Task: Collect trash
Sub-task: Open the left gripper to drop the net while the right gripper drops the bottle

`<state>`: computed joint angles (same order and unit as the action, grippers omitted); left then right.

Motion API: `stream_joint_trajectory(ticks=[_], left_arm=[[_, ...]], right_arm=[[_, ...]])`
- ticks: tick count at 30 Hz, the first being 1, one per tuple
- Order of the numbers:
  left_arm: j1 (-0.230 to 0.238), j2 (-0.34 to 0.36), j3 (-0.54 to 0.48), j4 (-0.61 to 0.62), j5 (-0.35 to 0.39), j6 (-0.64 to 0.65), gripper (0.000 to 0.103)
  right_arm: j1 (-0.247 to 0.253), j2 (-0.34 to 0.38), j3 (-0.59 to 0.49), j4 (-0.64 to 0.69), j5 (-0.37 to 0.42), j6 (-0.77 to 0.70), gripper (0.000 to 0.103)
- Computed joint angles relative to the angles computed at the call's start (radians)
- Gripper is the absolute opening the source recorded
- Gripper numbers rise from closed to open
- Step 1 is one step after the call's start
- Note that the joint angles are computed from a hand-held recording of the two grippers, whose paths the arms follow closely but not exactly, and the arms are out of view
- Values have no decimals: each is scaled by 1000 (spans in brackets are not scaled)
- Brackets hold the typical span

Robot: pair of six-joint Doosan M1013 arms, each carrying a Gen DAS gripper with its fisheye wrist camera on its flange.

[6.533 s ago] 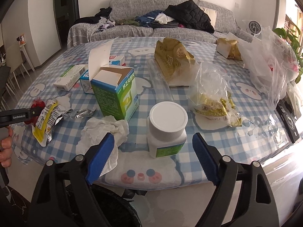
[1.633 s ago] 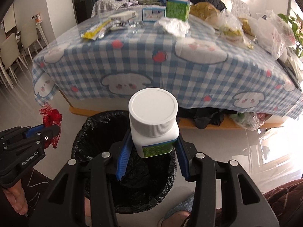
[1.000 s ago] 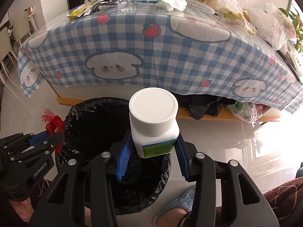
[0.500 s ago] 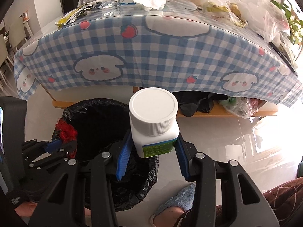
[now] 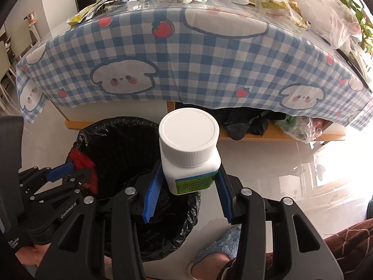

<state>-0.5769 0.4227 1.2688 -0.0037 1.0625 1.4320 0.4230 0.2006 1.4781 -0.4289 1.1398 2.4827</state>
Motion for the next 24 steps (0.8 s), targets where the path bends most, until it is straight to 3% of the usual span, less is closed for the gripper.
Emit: stream_joint_trajectory(ticks=[4,11,14,24], left_arm=[[3,-9,13,20,-24,-7,62],[26,-23,30,22,-48,-20,82],[40,-27,35,21,-54,-25,89],[76,-32,49,10,-65,-27,96]], right_arm=[[-6,9,-3,30,-4,-7,42],[-9,34,-21,61,-4,-16,42],[-9,48,-33,74,-6,-20,42],[0,104,-84,107,-10,-42,42]])
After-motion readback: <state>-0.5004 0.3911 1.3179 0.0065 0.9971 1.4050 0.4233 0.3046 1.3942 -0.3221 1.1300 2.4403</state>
